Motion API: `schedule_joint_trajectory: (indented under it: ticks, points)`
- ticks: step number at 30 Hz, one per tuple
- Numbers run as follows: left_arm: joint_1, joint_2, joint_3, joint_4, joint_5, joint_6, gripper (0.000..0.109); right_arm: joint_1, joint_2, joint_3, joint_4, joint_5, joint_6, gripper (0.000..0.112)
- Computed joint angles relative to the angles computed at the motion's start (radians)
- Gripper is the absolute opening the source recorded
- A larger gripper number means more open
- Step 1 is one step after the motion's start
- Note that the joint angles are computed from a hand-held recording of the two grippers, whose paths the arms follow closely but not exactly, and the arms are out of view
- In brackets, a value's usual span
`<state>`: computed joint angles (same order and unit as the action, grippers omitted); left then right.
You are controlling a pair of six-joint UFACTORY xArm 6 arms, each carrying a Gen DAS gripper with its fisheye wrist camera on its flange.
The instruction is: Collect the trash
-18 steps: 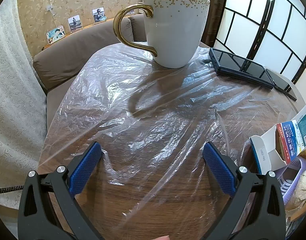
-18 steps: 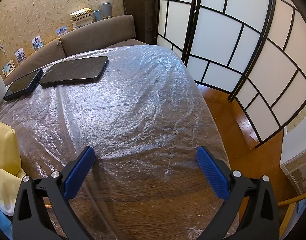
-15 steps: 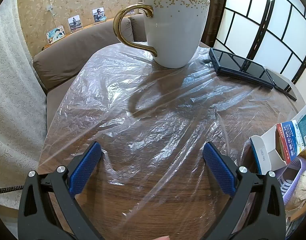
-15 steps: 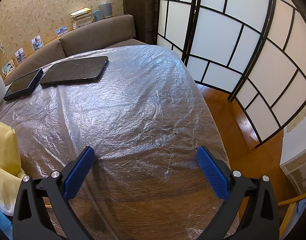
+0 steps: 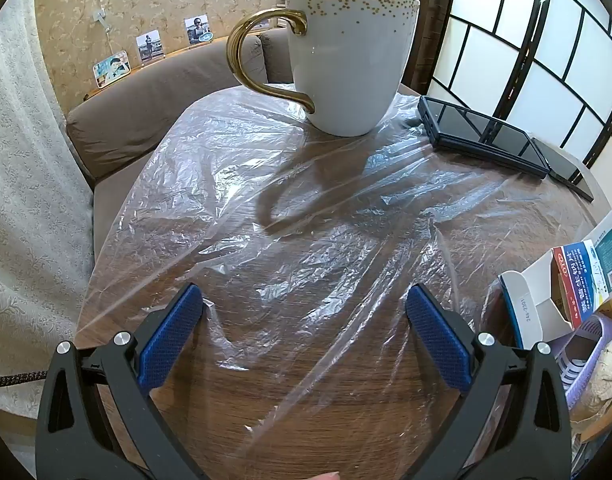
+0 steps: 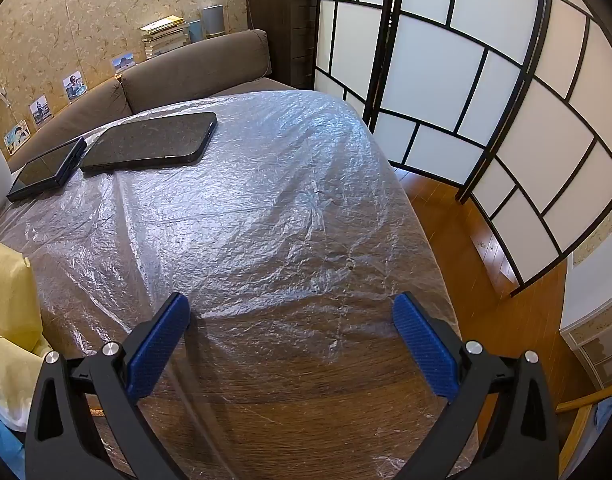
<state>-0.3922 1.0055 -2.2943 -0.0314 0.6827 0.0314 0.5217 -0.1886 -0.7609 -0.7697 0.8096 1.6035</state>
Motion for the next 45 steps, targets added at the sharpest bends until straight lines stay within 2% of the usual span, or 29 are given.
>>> schedule_joint_trajectory:
  ticks: [22, 27, 29, 33, 34, 35, 37, 41, 45]
  points:
    - [0.003, 0.004, -0.002, -0.003, -0.003, 0.005, 0.102, 0.0, 0.002, -0.002, 0.0, 0.0, 0.0, 0.099]
    - [0.004, 0.006, -0.005, -0.003, -0.002, 0.006, 0.102, -0.015, -0.012, 0.015, -0.002, -0.029, -0.031, 0.099]
    - [0.004, 0.007, -0.005, -0.004, -0.003, 0.009, 0.102, -0.006, -0.026, 0.014, 0.013, 0.004, -0.031, 0.099]
    - [0.007, 0.007, -0.004, -0.03, -0.004, 0.055, 0.102, 0.07, -0.136, 0.06, -0.039, 0.065, 0.036, 0.099]
    - [0.011, 0.027, -0.033, -0.042, 0.007, 0.079, 0.102, 0.093, -0.148, 0.05, -0.042, 0.1, 0.029, 0.099]
    - [0.013, 0.017, -0.022, -0.054, 0.019, 0.098, 0.102, 0.129, -0.161, 0.034, -0.045, 0.156, 0.019, 0.099]
    - [0.018, -0.024, 0.032, -0.096, 0.007, 0.118, 0.102, 0.179, -0.185, 0.016, -0.076, 0.202, 0.018, 0.099]
    - [0.008, -0.21, 0.295, -0.261, -0.16, 0.261, 0.102, 0.296, -0.214, -0.014, -0.139, 0.228, 0.062, 0.099]
    - [-0.034, -0.344, 0.478, -0.374, -0.281, 0.428, 0.102, 0.4, -0.177, -0.068, -0.184, 0.208, 0.104, 0.099]
